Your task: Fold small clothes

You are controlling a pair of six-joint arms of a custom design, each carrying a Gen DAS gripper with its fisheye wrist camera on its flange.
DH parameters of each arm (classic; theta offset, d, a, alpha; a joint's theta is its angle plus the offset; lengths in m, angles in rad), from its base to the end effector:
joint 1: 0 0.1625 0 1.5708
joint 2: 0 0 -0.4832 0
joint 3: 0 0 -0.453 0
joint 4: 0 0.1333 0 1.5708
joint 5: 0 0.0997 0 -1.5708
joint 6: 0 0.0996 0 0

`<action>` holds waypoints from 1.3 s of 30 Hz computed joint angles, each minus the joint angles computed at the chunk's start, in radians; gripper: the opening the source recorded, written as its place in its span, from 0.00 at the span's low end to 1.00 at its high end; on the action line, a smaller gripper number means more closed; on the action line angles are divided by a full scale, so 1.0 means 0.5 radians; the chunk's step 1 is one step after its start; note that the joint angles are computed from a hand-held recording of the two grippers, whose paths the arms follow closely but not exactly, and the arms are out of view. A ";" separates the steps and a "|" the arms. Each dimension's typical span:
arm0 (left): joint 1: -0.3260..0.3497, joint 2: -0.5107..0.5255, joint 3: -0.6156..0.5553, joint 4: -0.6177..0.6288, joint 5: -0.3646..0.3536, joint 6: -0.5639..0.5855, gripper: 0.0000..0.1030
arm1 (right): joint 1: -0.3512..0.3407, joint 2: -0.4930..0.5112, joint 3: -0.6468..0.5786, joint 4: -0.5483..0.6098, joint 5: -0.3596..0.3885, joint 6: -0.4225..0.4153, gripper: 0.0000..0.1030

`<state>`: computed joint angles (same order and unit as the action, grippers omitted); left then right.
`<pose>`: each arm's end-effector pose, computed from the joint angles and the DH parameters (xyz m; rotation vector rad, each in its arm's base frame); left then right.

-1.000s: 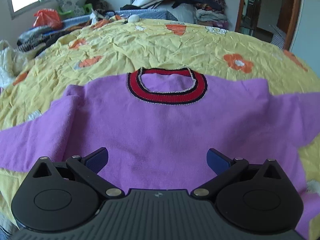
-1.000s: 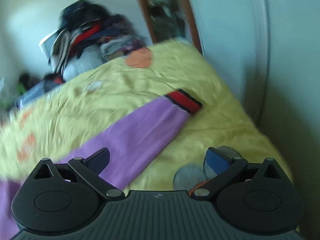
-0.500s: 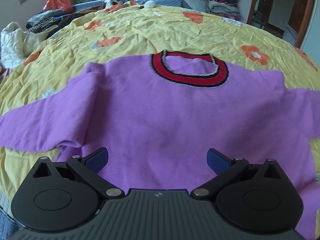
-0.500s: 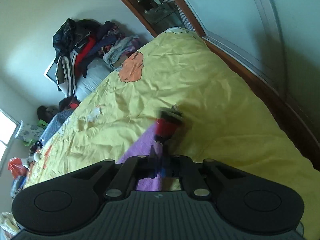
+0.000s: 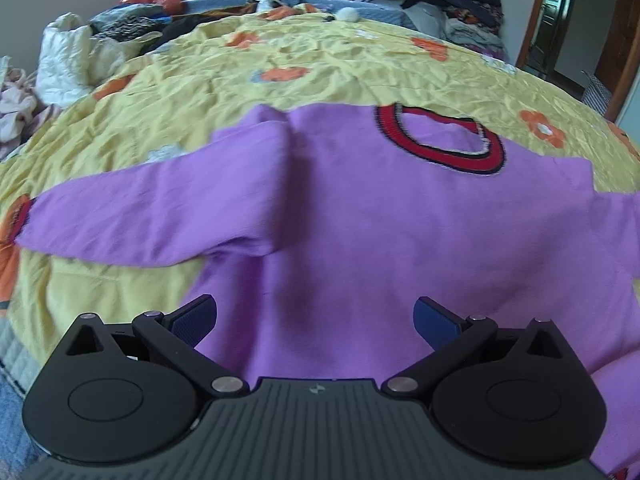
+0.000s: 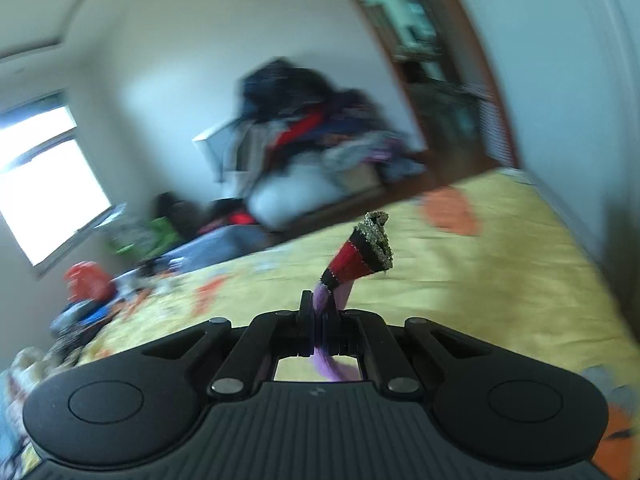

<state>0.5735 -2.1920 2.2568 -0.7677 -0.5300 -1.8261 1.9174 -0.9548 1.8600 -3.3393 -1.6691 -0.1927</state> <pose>-0.0464 -0.2910 0.4175 -0.3131 2.0064 -0.9665 0.3536 -0.6155 0.2119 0.6915 -2.7426 1.3094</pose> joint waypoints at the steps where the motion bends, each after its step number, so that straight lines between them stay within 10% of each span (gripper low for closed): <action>1: -0.030 -0.016 -0.015 0.103 -0.019 -0.072 1.00 | 0.047 0.022 0.007 -0.015 0.023 0.016 0.03; 16: -0.674 -0.284 -0.159 1.274 -0.625 -0.973 1.00 | 0.524 0.618 -0.124 0.046 0.392 0.248 0.03; 39: -0.783 -0.319 -0.131 1.317 -0.832 -1.061 1.00 | 0.734 1.095 -0.276 0.266 0.075 -0.013 0.03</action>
